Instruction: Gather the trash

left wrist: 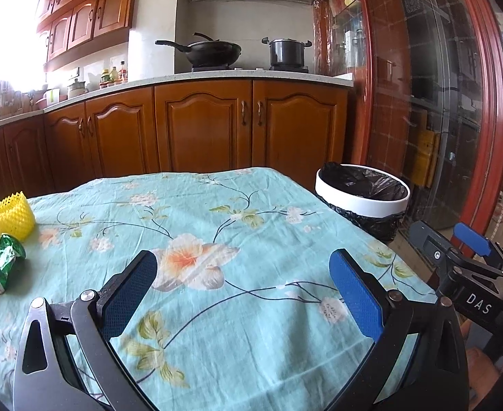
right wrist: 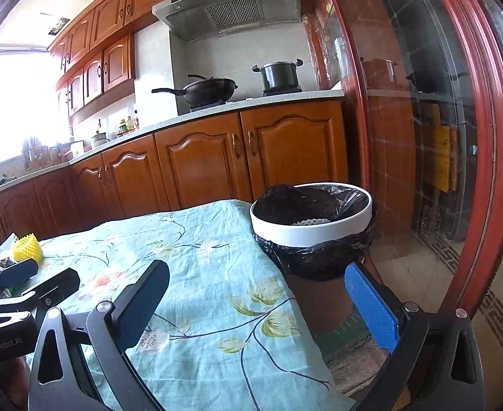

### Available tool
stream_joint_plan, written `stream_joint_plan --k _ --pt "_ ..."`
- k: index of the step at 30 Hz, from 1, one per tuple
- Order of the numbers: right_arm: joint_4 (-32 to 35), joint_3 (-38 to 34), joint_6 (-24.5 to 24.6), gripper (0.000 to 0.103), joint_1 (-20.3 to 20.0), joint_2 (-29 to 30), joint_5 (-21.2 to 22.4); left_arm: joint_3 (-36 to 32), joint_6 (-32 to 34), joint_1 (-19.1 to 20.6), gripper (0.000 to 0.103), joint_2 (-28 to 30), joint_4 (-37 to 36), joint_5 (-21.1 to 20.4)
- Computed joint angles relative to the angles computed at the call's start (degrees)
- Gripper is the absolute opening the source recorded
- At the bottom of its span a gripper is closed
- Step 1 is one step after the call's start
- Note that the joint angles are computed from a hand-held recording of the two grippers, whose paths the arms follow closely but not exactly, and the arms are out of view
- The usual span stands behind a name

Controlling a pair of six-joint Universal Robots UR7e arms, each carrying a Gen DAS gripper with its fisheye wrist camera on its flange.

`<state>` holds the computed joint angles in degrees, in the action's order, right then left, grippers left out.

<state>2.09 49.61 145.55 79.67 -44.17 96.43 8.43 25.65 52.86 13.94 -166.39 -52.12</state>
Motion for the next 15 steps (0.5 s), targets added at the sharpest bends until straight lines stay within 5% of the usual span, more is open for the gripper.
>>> stream_joint_plan --k 15 --pt "-0.3 0.9 0.2 0.103 -0.2 -0.6 -1.0 1.4 -0.2 -0.1 0.103 -0.8 -0.5 0.8"
